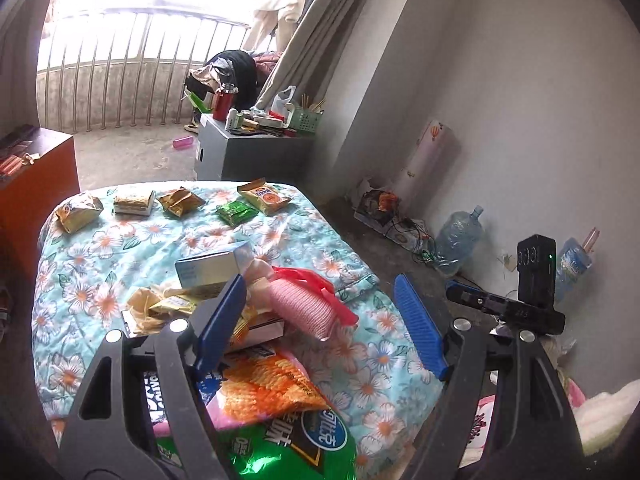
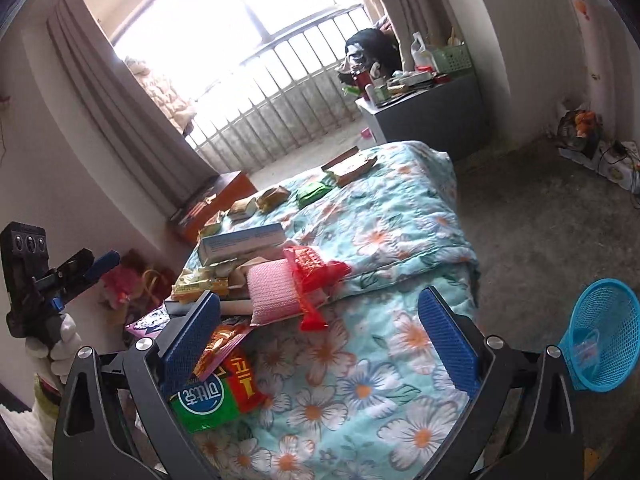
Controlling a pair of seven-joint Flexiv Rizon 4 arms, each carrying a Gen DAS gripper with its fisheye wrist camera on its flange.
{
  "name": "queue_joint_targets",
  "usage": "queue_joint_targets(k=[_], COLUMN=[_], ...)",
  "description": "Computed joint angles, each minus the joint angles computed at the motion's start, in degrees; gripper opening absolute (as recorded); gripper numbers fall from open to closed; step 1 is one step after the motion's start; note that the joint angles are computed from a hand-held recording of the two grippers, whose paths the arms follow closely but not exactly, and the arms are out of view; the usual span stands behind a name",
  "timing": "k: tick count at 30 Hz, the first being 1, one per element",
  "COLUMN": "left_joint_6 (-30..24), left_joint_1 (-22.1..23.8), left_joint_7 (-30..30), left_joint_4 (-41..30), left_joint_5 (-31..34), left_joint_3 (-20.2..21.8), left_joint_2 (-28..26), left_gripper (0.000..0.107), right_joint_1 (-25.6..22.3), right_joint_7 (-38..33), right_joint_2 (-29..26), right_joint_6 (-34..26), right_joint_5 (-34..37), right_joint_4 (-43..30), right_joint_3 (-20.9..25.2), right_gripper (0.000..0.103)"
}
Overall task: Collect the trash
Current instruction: 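Reach the right tool to the red plastic strip and grasp it, then grasp the pink sponge with the left tool while the right tool lifts the red plastic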
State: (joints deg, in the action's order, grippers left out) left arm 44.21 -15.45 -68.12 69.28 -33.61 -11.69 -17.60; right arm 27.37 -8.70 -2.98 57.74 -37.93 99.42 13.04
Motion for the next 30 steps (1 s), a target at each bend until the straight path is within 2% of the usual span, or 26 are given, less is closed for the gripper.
queue_joint_targets(k=[5,10,15,17,19,22,24,30], left_joint_6=[5.26,6.38,-0.03,-1.81,-3.74,-6.79,-9.23,-16.02], left_joint_1=[-2.43,-5.06,-5.97,-6.63,-7.5,-8.45,-9.33,-12.87], left_joint_7=[3.0,4.75,8.08,10.87,14.1,19.15,21.27,23.95], left_joint_4=[7.35,8.11,2.69,0.34,-2.29,-6.05,-9.5,-20.19], left_joint_5=[7.19,16.54,23.33,26.89,30.28,32.78,34.05,37.16], left_joint_3=[1.63,1.99,2.42,2.81,3.11,3.08,3.27,4.83], left_joint_2=[4.22,3.92,1.09,0.02,-1.07,-2.95,-4.93,-11.38], left_gripper=[0.072,0.071,0.07,0.07,0.07,0.07,0.07,0.07], right_joint_1=[1.7,1.74,2.66,2.55,2.02,0.59,-0.15,-2.7], right_joint_7=[-14.41,-29.24,-38.71,-40.42,-40.8,-40.13,-39.12,-34.37], right_joint_2=[-8.47,-17.21,-25.64,-27.99,-29.16,-28.5,-27.09,-19.76], right_joint_6=[-6.08,-15.71,-24.97,-27.85,-29.39,-26.62,-23.58,-9.76], right_joint_5=[11.48,22.14,27.3,29.49,32.24,36.56,38.15,41.52], right_joint_4=[-11.21,-24.91,-37.91,-41.46,-43.15,-41.38,-38.6,-25.04], right_joint_3=[-0.04,-0.56,-2.0,-2.31,-2.37,-2.13,-2.24,-1.99], right_gripper=[0.084,0.08,0.077,0.069,0.055,0.037,0.032,0.029])
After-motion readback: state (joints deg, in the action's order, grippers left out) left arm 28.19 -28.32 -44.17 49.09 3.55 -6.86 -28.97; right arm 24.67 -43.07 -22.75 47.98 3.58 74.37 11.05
